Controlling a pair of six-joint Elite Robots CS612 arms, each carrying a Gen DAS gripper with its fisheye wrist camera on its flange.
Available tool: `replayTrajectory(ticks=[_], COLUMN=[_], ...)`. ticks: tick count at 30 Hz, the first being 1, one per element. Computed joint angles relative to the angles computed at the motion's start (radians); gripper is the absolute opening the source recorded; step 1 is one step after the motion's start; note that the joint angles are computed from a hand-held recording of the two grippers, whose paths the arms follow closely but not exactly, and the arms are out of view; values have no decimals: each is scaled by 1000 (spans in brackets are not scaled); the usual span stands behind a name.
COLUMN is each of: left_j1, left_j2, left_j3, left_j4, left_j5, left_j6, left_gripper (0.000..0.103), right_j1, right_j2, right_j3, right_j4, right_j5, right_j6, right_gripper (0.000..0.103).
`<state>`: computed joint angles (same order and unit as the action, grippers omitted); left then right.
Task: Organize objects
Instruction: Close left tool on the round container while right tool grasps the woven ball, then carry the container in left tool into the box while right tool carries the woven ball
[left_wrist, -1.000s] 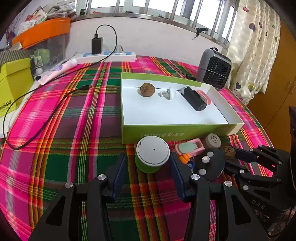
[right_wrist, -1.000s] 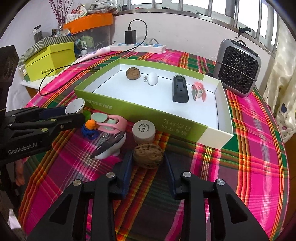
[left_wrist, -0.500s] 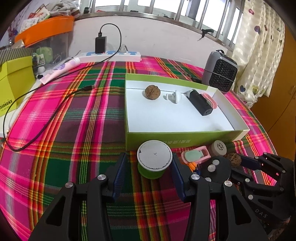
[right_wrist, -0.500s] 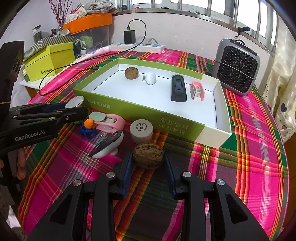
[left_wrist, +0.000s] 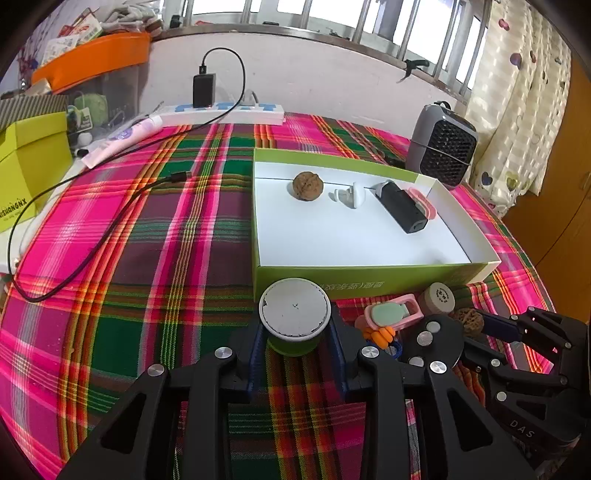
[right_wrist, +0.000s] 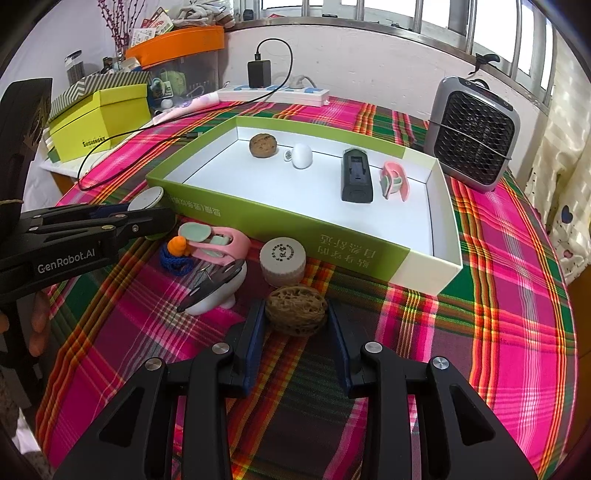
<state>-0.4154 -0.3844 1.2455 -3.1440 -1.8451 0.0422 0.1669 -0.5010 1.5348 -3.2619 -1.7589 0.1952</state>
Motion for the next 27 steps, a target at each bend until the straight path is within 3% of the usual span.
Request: replayTrajectory(ticks=[2,3,27], left_j1=[0,1,1], left_j2=[1,0,-3], left_j3=[-1,1,12], left_j4=[-5,-9,-34], left_j5=[-1,-2,3], left_j6=[-2,-2,2], left_gripper=[24,15,15], right_j1=[0,0,0], right_j2=[0,0,0], right_j3=[0,0,0], right_j4=[0,0,-1], right_j5=[0,0,0], right_j6=[0,0,-1], right_gripper=[34,34,34])
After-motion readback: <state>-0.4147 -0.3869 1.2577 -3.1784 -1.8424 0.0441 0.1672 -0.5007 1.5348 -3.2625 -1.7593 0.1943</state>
